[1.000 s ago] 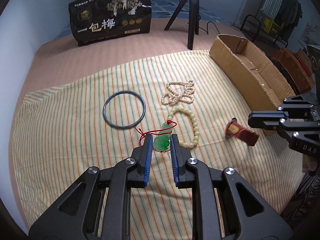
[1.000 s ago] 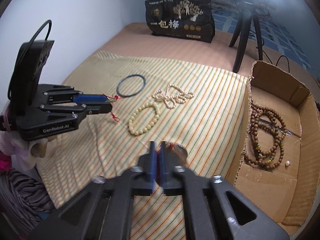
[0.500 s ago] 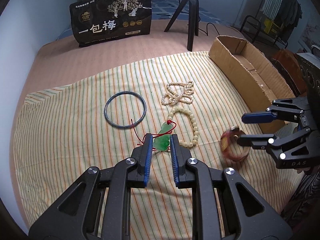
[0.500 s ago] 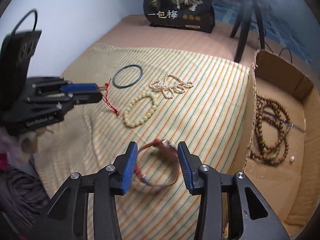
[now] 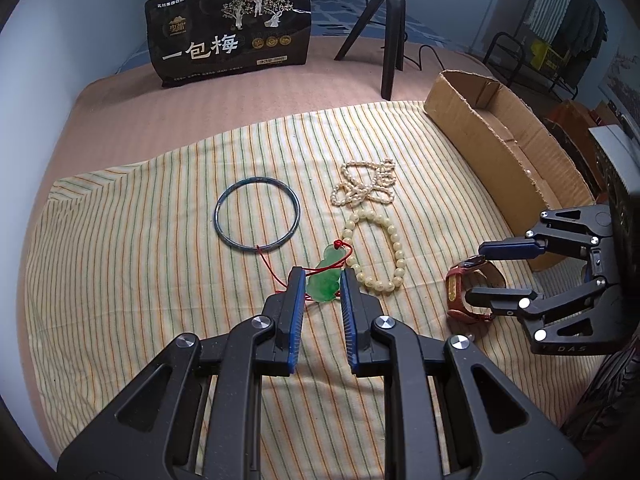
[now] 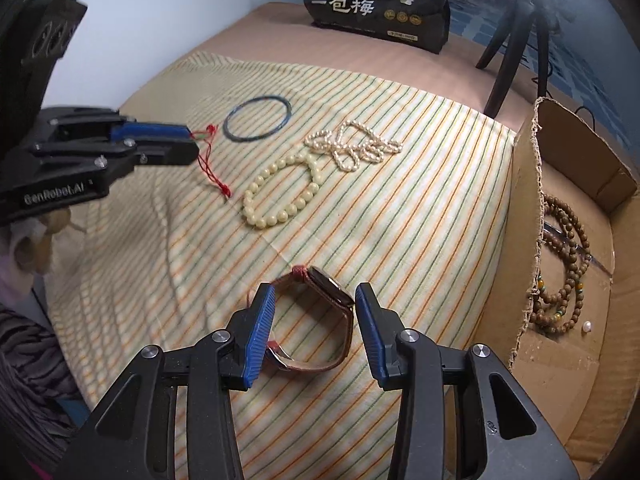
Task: Organize jewelry
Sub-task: 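Lift the red-strap watch with the right tool, regrasping its strap, then carry the watch into the box with the right tool while the left tool holds the jade pendant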
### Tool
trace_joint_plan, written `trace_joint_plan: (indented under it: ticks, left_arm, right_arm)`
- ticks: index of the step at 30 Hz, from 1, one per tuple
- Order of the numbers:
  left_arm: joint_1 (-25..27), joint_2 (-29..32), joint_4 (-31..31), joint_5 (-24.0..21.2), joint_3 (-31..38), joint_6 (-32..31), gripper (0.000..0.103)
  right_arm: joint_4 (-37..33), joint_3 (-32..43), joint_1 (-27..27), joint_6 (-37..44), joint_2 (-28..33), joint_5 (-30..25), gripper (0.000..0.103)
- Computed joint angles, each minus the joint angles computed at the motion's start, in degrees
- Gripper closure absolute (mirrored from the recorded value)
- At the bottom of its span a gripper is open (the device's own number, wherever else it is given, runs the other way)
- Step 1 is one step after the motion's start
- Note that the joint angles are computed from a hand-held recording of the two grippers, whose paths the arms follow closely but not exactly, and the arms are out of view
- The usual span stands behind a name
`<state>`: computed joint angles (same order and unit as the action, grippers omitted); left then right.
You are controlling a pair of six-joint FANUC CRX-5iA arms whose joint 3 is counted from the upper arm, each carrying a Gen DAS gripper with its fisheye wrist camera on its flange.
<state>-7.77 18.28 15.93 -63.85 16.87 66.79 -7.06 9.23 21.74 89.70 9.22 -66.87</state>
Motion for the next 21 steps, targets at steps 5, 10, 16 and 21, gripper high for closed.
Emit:
trace_joint_plan:
  ticks: [5, 10, 16, 21]
  left_arm:
    - [0.0, -0.1, 0.3, 0.3, -0.2, 0.0, 0.087]
    - [0.4, -0.3, 1.0, 0.6, -0.2, 0.6, 0.087]
    - [1.0, -1.8, 2.7, 1.8, -0.9, 0.7, 0.087]
    - [0.9, -3.6, 4.4, 3.5, -1.6, -0.2, 0.087]
  right_arm:
    - [3.6, -1.5, 1.4, -1.0, -0.1, 0.7, 0.078]
    - [3.7, -1.9, 1.0, -2.0, -0.2, 1.2, 0.093]
    - [3.1, -2.3, 1.0, -3.1, -1.8, 2.9, 0.093]
    - [3.0, -2.6, 0.8, -4.5, -4.0, 4.3, 0.093]
